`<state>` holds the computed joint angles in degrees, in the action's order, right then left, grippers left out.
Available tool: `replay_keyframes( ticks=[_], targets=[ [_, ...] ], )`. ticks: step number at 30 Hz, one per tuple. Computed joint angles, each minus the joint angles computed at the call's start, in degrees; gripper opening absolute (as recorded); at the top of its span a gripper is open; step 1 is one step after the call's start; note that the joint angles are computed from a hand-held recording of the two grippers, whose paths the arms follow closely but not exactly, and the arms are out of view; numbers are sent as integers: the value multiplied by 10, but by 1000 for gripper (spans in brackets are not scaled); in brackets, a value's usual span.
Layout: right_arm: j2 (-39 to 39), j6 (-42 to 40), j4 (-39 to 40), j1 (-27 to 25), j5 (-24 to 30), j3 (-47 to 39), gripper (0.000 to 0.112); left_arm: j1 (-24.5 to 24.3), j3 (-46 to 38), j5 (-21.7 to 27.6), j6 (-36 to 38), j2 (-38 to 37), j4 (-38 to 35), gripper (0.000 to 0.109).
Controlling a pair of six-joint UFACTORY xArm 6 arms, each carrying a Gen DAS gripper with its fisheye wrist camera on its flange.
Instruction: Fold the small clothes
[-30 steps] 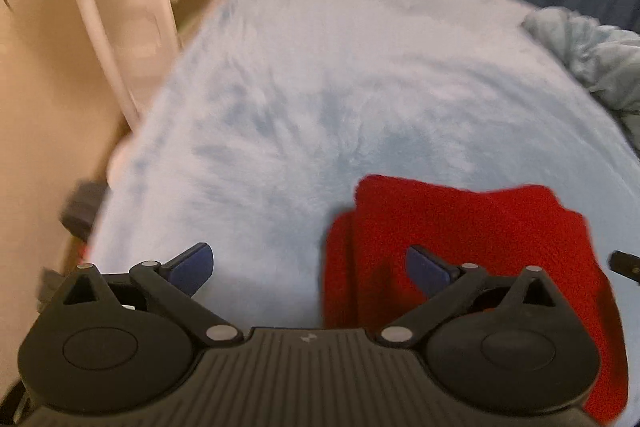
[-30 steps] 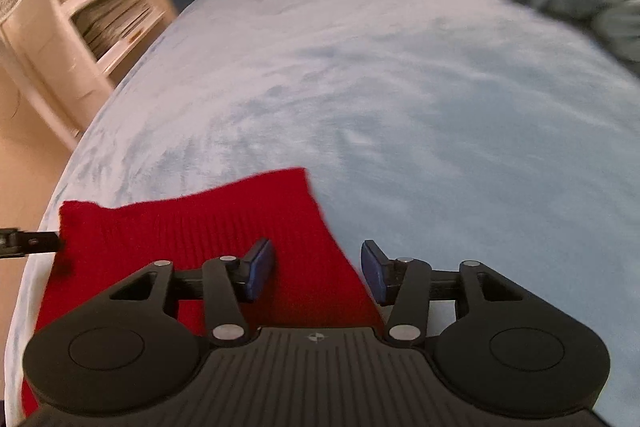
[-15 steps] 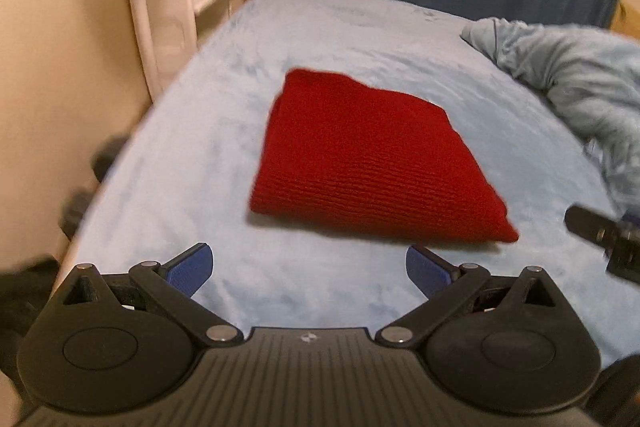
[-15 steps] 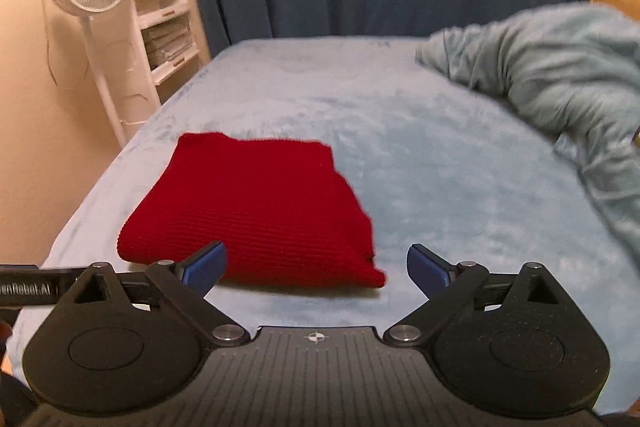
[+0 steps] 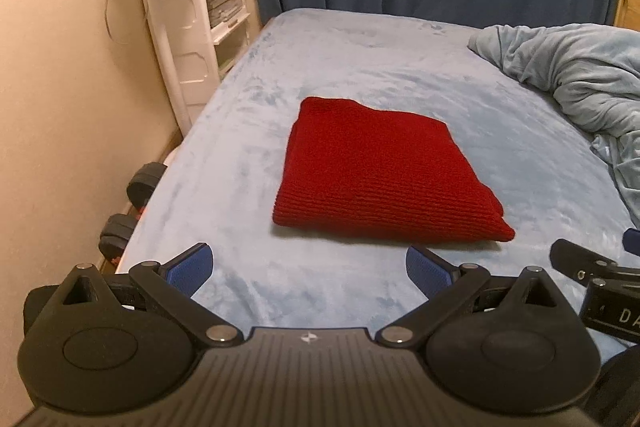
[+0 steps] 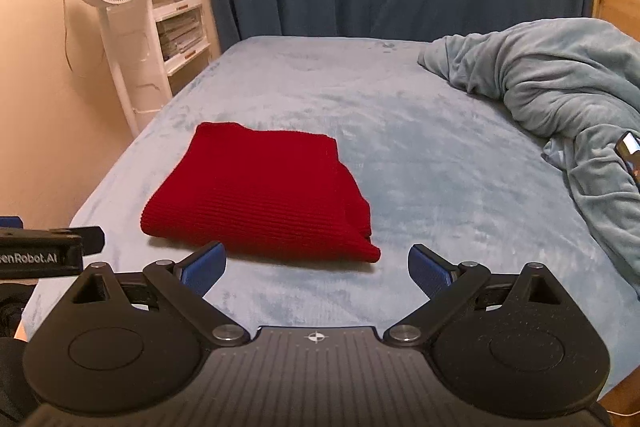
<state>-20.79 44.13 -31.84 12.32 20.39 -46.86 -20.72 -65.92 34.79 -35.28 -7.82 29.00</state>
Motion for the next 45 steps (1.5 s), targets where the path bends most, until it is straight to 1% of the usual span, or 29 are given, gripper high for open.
replay_keyframes(
  ticks=[5,11,16,19,26,32,45],
  targets=[
    [-14,-15,27,6,4,11,98,-6,4,7,4,-6,-7,103],
    [-25,-23,38,12,3,19,98,-11,0,19,2,-7,-9,103],
    [-30,-30,47,13,3,22,98,-14,1,22,-8,-13,7,103],
    [-28,-44,68,13,6,19,98,-14,1,24,-8,-14,5,103],
    [-25,-27,46,17,14,14,98,-14,-3,35,-9,-13,7,103],
    [-24,-36,60,18,17,13,98,-14,-7,39,-7,-11,3,103],
    [-21,-31,54,20,18,11,98,-15,-7,40,-10,-10,8,103]
  ],
)
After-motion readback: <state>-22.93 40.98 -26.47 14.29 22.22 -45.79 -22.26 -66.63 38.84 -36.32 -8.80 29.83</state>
